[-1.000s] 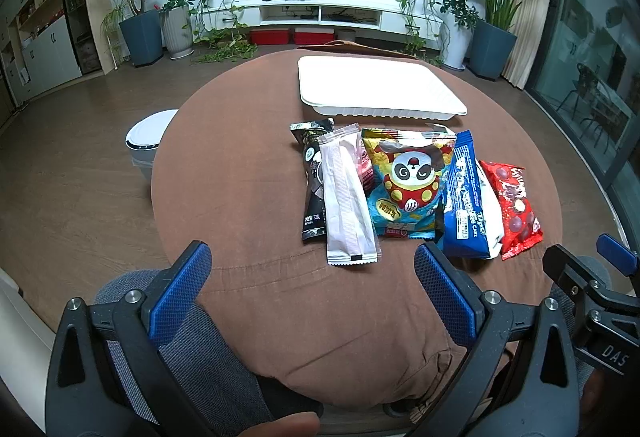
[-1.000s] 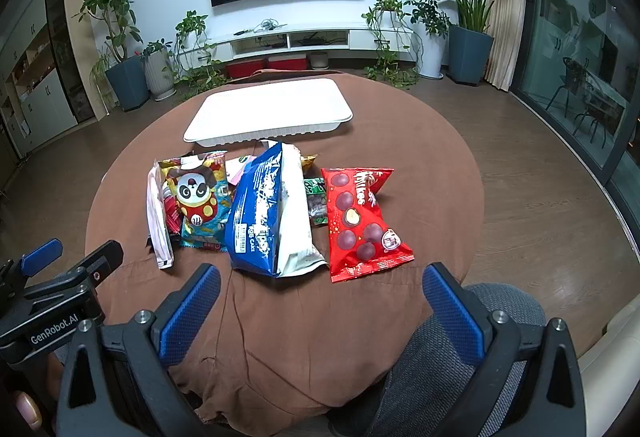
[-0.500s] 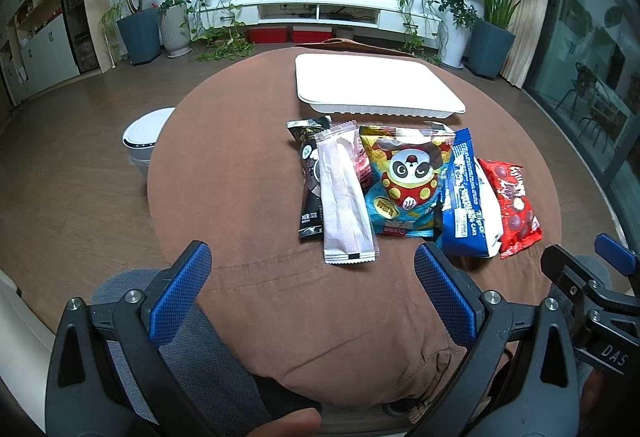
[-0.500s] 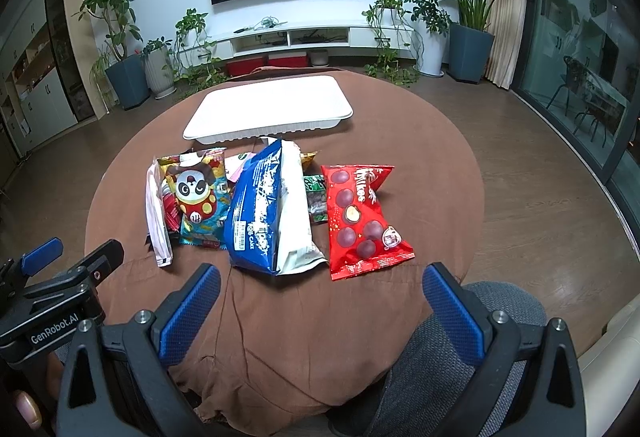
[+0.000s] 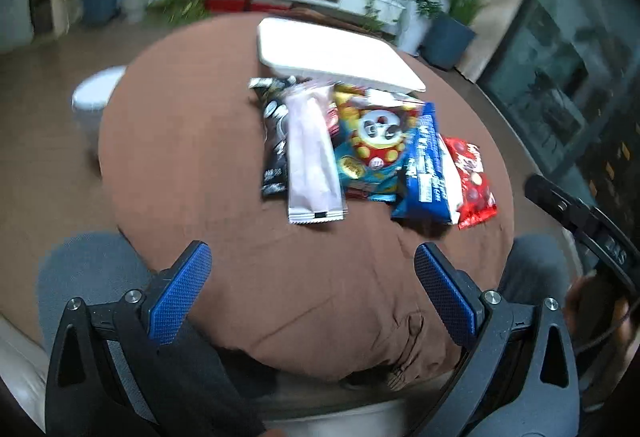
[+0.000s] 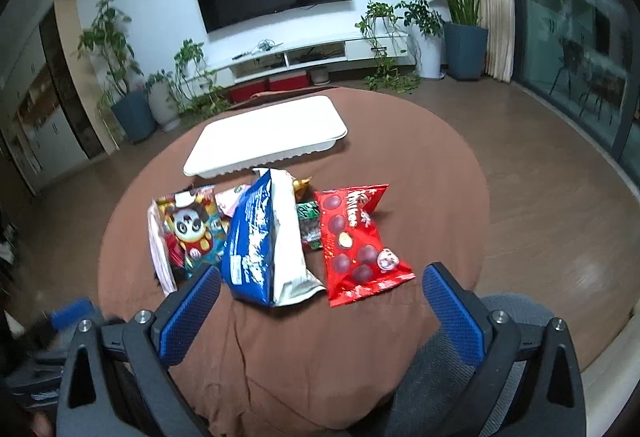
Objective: Organize snacks
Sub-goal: 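Grasp the white-wrapped bar with the left tool while the right tool grasps the blue Tipo packet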
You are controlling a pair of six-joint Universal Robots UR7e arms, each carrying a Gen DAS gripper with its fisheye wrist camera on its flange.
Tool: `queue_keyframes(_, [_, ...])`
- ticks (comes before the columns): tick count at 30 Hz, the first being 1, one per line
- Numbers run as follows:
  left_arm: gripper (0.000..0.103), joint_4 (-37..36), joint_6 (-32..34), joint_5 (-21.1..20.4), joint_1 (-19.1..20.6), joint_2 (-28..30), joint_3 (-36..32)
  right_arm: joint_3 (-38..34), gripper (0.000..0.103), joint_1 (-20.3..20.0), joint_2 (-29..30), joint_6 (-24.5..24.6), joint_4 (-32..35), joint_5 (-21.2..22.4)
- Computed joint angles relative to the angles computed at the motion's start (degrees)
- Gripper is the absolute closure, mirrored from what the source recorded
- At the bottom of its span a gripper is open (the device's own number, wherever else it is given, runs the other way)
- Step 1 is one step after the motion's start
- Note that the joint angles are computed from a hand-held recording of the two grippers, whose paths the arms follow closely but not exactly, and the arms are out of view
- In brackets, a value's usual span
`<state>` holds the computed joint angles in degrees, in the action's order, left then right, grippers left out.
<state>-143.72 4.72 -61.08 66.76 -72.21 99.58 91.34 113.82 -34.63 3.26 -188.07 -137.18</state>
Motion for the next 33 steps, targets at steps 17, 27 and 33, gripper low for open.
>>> queue_keyframes(17, [0.028, 8.68, 5.0, -11.42, 4.03, 11.62, -16.79, 2.62, 0.025, -4.74, -5.71, 5.5, 12.54, 12.44])
queue_keyframes(27, [0.032, 12.36, 5.38, -8.86, 4.57, 15.6, -22.65, 2.3, 0.035, -5.22, -5.42, 5.59, 12.85, 12.69])
queue_keyframes(33, [0.062, 13.25, 7.21, -6.69, 4.13, 17.11, -22.97, 1.56, 0.043, -5.04, -4.96, 5.69, 15.08, 11.92])
